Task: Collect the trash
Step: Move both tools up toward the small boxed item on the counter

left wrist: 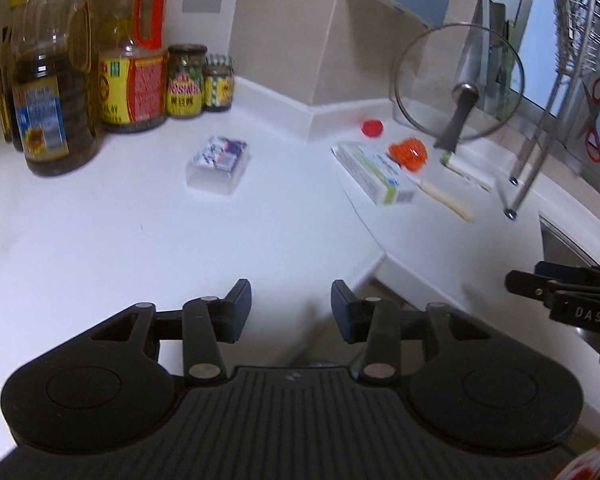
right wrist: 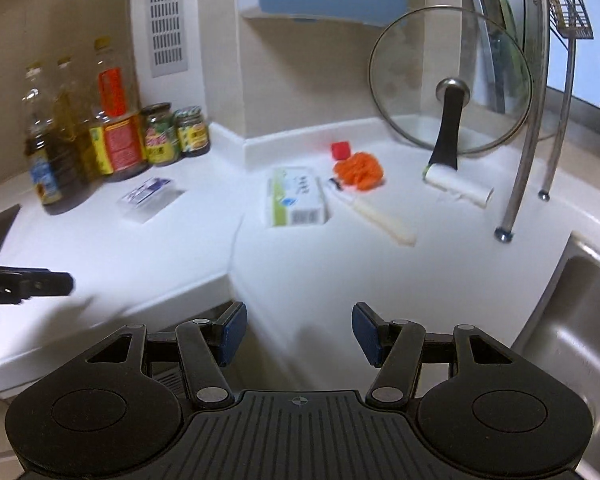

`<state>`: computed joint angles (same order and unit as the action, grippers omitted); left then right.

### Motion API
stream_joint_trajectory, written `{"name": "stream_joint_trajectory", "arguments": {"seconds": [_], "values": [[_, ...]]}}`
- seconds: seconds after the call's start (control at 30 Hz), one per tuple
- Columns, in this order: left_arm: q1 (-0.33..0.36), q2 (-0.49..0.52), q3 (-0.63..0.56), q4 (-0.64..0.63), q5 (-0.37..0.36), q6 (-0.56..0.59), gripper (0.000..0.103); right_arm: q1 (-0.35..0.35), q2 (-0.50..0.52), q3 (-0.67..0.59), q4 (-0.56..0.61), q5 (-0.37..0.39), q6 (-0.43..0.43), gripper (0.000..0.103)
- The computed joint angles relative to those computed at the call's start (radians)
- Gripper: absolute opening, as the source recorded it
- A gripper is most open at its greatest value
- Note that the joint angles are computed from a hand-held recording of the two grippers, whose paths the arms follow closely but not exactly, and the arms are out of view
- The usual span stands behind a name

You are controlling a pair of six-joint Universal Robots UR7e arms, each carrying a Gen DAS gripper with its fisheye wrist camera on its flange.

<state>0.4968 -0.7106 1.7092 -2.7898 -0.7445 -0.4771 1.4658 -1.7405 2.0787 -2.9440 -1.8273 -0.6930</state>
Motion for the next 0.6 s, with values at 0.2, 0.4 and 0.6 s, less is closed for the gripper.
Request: {"name": "stream_joint_trajectory", "arguments": {"seconds": [0.2,0.4,0.6], "values": [[0.041,0.078,-0.129,0.045,0.076,0.01,0.056,-0.046,0.092,-0.157,0.067,0.076,-0.062,0.059],[0.095,0.174,-0.311,0.115,0.162,0.103,0.073,-0.087,0.205,-0.32,0.127,0.13,-0.118,0.059],[0.159,0.265,-0.489,0.167,0.175,0.197,0.077,-0.109,0.327,-0.488,0.22,0.158,-0.155,0.059]]}}
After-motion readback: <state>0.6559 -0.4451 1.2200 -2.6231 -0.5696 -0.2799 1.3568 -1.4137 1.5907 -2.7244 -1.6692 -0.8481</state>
